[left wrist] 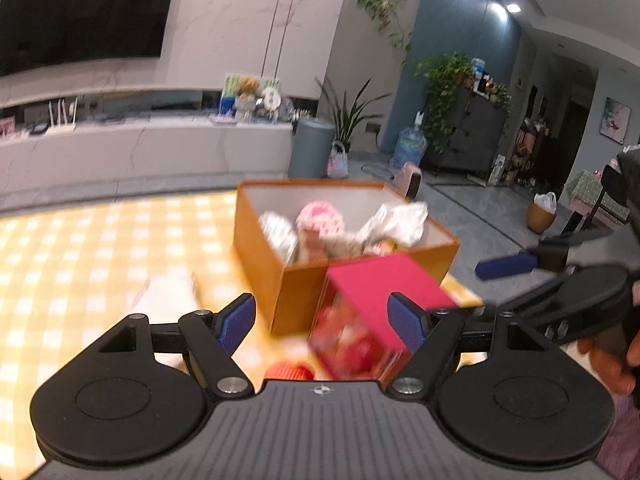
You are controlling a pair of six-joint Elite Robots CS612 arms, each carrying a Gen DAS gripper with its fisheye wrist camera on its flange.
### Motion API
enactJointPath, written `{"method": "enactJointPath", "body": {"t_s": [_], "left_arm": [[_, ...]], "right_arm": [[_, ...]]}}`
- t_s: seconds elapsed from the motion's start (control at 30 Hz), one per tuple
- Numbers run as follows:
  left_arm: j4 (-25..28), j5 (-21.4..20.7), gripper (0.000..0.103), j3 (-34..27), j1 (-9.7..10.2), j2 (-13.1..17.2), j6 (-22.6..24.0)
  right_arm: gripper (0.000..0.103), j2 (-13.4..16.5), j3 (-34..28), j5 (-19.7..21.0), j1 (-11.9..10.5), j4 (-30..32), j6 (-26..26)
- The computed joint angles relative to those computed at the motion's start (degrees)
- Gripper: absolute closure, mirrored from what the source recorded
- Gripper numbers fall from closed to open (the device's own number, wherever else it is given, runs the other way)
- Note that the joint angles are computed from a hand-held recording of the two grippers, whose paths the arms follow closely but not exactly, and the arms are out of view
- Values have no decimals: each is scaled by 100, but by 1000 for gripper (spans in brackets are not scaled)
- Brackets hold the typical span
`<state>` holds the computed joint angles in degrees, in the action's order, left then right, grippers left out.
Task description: Organize soft objects
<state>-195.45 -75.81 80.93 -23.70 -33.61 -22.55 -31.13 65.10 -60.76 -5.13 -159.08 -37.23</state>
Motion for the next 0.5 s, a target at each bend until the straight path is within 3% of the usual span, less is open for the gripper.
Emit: {"method": "enactJointPath", "body": {"t_s": [0.33,0.5], "left_arm": [[0,-211,15,624,150,-147,-586],[39,-224,17,856,227,-192,-960]], "right_arm": [[14,-36,610,109,66,-1054,521],[14,7,770,126,137,-1170,643]]}}
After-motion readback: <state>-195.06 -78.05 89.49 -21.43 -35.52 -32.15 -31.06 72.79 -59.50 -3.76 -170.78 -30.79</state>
